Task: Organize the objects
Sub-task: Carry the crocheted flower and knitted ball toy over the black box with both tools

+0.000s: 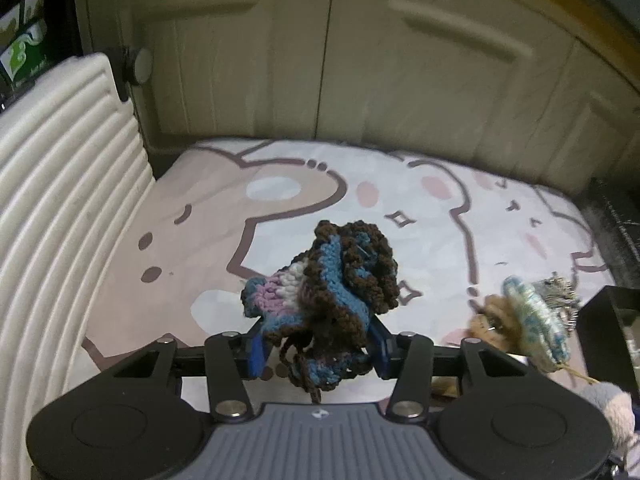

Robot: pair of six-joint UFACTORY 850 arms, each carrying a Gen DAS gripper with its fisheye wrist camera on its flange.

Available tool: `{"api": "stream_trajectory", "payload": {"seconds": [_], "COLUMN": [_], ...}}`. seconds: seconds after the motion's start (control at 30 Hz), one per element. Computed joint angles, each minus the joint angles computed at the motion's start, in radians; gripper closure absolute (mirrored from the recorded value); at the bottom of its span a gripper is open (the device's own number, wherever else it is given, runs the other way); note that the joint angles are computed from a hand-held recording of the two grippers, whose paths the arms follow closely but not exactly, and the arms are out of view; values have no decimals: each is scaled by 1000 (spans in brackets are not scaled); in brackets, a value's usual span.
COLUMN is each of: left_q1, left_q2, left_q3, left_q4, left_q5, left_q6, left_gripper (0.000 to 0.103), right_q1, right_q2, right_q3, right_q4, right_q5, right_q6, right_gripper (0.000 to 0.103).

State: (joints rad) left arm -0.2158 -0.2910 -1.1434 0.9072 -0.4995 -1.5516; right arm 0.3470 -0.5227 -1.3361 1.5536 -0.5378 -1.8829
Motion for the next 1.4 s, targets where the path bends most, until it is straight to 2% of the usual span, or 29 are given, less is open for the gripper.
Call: {"api": "stream_trajectory", "payload": {"seconds": [0.4, 0.7, 1.0, 1.2, 1.4], "left_q1": [-87, -160, -170, -163, -158], "left_q2": [101, 140, 154, 147, 139], "left_q3": [17, 19, 29, 29, 26], "left_q4": [-40, -7, -40, -82, -110], "left_q5": [-80, -139, -107, -87, -71], "left_q6": [73, 99, 152, 204, 245], "left_gripper": [53, 53, 53, 53, 53], "right_q1": [-12, -23, -36, -55, -86], "right_q2": [48, 69, 52, 37, 43], "right_q3": [-46, -74, -42, 13, 74], "right_q4": [-191, -281, -391, -495, -501], "right_q5": [44, -2, -28, -2, -6], "right_q6": [241, 391, 423, 437, 387], "right_gripper": [50, 49, 49, 49, 47]}}
